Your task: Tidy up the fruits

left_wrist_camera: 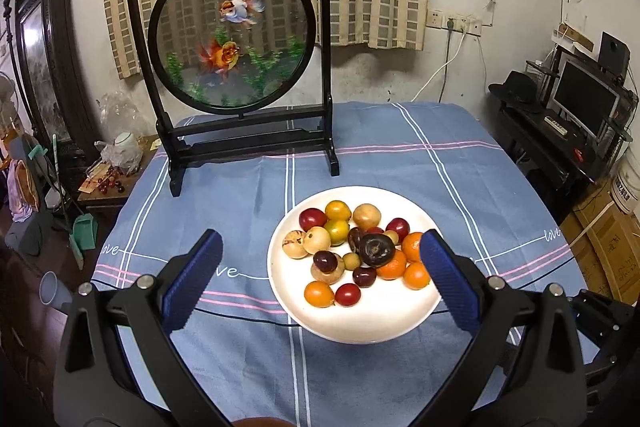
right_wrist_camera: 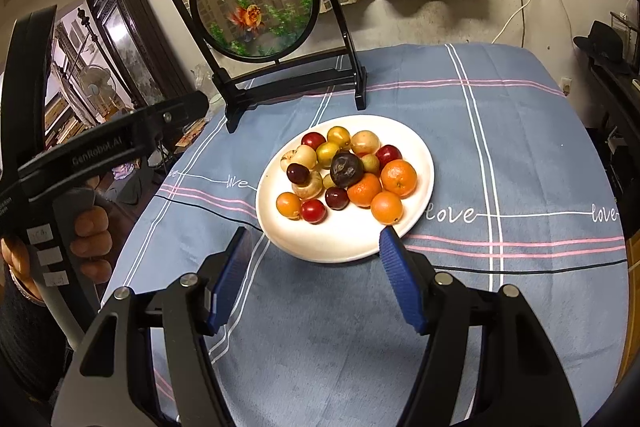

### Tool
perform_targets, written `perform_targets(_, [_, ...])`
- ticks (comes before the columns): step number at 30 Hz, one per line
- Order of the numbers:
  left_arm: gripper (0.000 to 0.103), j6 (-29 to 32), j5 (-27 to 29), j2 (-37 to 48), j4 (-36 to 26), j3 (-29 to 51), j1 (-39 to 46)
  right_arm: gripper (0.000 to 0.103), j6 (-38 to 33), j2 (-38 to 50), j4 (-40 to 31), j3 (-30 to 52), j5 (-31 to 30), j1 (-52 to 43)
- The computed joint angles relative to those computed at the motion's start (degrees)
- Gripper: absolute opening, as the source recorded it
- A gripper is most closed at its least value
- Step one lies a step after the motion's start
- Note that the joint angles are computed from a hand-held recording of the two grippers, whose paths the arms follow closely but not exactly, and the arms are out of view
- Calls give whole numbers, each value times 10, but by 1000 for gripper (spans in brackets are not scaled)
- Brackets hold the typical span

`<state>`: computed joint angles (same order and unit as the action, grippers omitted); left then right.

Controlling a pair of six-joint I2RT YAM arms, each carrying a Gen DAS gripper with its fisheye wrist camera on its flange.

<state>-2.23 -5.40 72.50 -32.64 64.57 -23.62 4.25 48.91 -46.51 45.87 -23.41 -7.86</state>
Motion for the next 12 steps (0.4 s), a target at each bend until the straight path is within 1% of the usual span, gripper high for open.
perform_targets(3, [100, 4, -2, 0, 3, 1, 0, 67, -1, 3, 1, 0, 1, 4])
perform_targets(5, [100, 15, -13, -1, 9, 1, -5, 68, -1, 6, 3, -1, 0, 6])
perform_targets(8, [100, 11, -23, -7, 15, -1, -6, 68, -2, 10, 7, -2, -1, 8])
perform_targets(10, [100, 10, -12, -7, 12, 3, 1, 68, -3, 13, 8, -3, -3, 9])
perform_targets(12, [100, 9, -14, -4, 12, 3, 3, 68, -4, 16, 9, -3, -3, 13])
